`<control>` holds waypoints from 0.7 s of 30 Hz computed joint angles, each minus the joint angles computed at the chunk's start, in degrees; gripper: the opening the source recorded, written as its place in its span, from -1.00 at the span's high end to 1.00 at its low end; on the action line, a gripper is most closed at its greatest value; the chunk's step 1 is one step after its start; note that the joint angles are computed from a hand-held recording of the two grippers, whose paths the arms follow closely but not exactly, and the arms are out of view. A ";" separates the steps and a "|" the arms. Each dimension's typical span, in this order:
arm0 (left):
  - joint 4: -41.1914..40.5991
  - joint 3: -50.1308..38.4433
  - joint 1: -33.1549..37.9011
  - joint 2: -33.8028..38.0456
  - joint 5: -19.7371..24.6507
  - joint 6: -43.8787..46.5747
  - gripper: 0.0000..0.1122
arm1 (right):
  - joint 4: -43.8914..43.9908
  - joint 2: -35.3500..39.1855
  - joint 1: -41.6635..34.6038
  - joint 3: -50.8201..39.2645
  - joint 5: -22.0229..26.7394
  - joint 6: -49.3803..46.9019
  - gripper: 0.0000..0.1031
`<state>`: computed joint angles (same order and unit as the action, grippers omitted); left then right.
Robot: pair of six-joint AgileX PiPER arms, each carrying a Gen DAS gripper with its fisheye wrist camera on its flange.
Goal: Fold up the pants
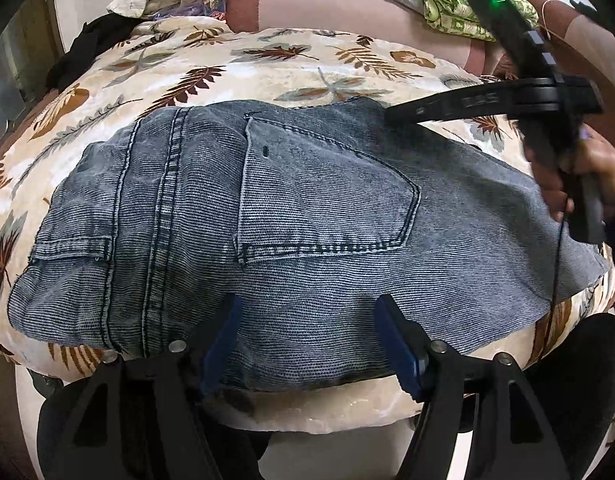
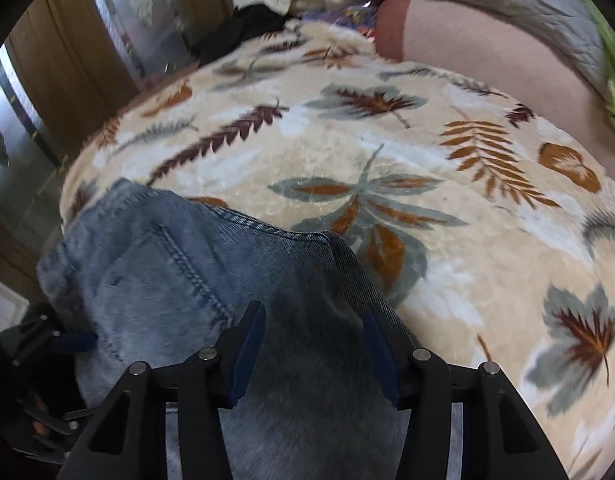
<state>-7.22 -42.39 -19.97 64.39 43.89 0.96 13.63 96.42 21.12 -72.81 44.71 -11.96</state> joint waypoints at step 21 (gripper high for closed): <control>6.41 -0.58 -4.98 -1.68 2.99 -6.87 -0.32 | -8.44 -4.50 -1.77 1.71 -1.76 23.81 0.91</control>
<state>-0.81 -42.97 -24.95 62.71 46.88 -5.91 5.18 91.92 19.35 -71.10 42.95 11.85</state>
